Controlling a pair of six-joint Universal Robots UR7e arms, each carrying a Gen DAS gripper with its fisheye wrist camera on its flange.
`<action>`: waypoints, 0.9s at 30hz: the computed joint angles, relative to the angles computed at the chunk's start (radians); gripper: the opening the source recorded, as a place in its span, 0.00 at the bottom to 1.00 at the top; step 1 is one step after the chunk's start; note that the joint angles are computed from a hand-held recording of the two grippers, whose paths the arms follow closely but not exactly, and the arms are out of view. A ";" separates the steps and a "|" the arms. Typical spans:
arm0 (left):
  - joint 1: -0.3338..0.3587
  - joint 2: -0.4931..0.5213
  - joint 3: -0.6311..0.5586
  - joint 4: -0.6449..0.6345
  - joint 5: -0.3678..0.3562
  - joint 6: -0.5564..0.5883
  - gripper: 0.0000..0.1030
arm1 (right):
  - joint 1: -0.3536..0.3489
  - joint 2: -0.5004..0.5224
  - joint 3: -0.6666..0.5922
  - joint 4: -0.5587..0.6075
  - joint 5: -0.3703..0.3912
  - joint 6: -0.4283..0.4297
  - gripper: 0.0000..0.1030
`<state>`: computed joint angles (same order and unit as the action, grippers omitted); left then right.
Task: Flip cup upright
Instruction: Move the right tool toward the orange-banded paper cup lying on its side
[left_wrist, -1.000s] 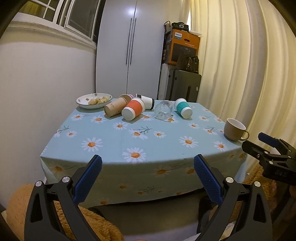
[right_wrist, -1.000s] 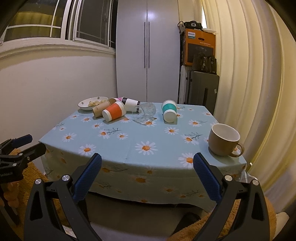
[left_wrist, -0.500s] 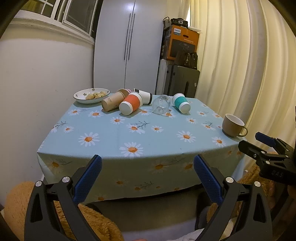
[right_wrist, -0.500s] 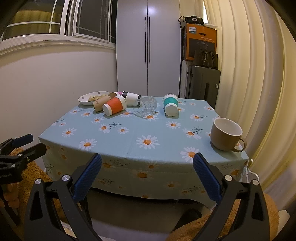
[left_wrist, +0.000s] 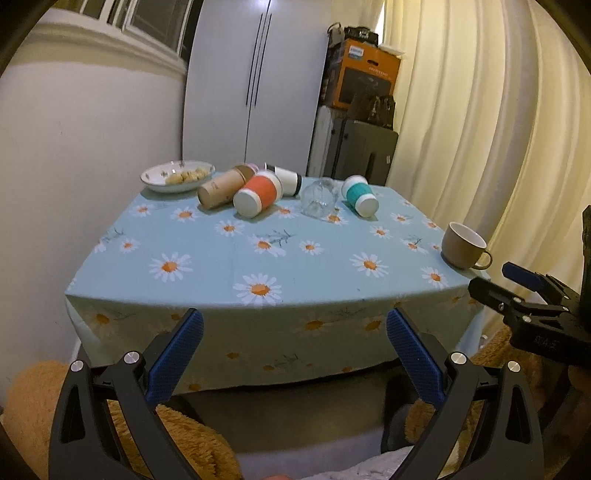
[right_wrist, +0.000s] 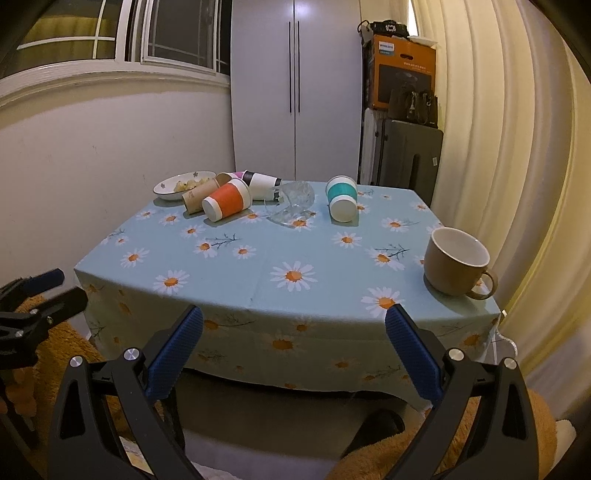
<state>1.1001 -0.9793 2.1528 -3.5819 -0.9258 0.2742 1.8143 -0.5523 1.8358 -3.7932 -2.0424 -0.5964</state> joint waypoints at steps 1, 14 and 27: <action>0.005 -0.002 -0.013 0.031 -0.002 -0.012 0.94 | 0.001 0.001 -0.007 0.001 -0.001 0.001 0.95; 0.065 0.048 -0.365 0.414 -0.079 0.042 0.94 | -0.025 -0.025 -0.258 0.435 0.130 0.212 0.95; 0.153 0.285 -1.006 1.092 -0.137 0.066 0.92 | -0.082 0.079 -0.750 1.138 0.336 0.501 0.95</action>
